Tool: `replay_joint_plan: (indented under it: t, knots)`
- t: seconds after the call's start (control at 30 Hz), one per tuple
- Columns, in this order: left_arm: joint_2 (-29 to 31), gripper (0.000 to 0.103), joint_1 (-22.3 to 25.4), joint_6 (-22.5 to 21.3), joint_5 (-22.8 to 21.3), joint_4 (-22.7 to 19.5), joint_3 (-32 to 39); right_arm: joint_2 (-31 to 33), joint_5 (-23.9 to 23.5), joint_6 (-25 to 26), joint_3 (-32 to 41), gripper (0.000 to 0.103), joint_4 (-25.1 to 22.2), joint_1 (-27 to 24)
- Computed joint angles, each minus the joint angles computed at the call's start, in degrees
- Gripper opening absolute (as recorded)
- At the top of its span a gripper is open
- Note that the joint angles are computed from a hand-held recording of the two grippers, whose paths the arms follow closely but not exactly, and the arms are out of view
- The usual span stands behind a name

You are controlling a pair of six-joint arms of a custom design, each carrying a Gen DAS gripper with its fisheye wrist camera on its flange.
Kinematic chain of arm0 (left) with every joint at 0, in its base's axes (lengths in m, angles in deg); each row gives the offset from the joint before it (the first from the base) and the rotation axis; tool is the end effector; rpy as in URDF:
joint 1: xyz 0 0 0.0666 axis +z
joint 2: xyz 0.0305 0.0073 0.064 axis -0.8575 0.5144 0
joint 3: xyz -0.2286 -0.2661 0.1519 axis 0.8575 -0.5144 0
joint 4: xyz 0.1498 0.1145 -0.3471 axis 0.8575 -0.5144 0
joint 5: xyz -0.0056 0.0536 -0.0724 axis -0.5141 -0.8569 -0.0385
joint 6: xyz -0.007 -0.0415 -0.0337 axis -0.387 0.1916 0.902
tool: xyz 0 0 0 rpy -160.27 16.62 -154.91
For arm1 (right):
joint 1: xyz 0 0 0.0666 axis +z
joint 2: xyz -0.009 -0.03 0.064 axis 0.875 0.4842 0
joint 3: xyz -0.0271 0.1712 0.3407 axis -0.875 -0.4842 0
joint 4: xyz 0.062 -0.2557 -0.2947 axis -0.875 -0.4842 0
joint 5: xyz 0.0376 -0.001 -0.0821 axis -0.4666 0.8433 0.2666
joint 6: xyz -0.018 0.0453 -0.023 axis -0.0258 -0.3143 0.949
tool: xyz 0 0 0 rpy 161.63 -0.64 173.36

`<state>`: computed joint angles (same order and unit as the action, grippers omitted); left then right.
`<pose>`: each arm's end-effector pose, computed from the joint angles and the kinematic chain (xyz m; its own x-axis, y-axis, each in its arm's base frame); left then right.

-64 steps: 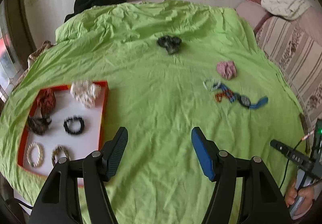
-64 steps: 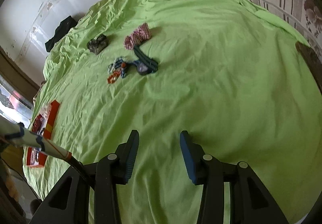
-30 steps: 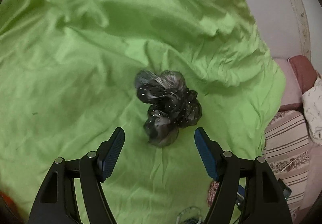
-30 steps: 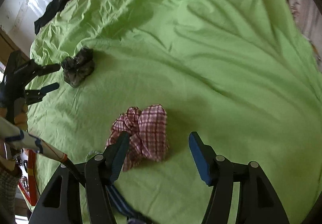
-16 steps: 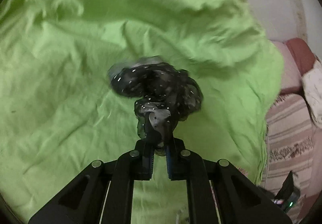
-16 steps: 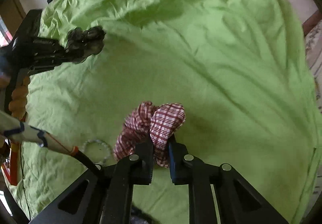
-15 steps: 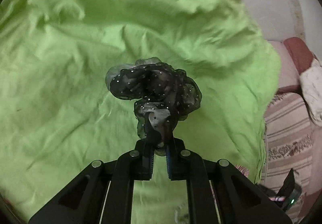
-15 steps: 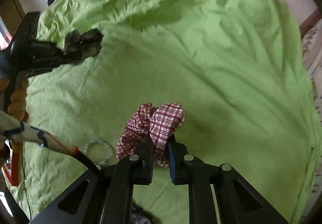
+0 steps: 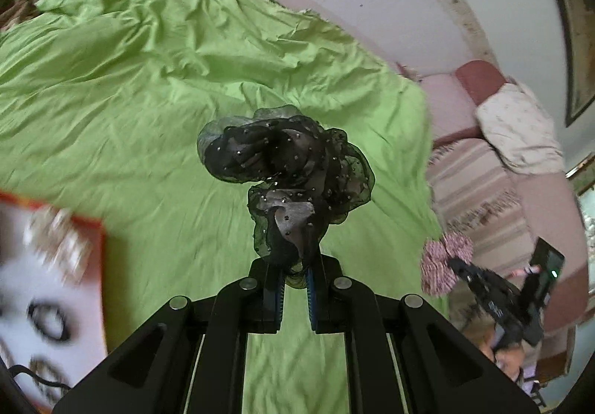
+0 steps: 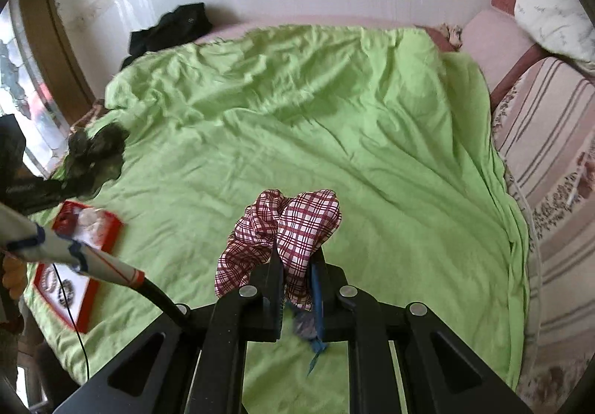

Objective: Organize jewelry
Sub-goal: 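Carry both scrunchies over the red-framed tray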

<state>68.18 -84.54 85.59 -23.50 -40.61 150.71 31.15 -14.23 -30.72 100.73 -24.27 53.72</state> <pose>0.4303 -0.2071 0.5579 -0.7655 -0.4734 -0.4358 -0.1954 0.8163 -0.5436 0.4742 -0.0466 0.5490 -0.7433 -0.2921 -0.6019 -0.4417 0.8899 0.1136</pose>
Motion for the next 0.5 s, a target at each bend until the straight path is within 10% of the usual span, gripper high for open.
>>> replay_joint_plan:
  t: [0.5]
  knots:
    - [-24.3, 0.009, -16.1, 14.2, -20.7, -14.6, -15.8, -15.5, -4.7, 0.1, -12.4, 0.013, -3.3, 2.4]
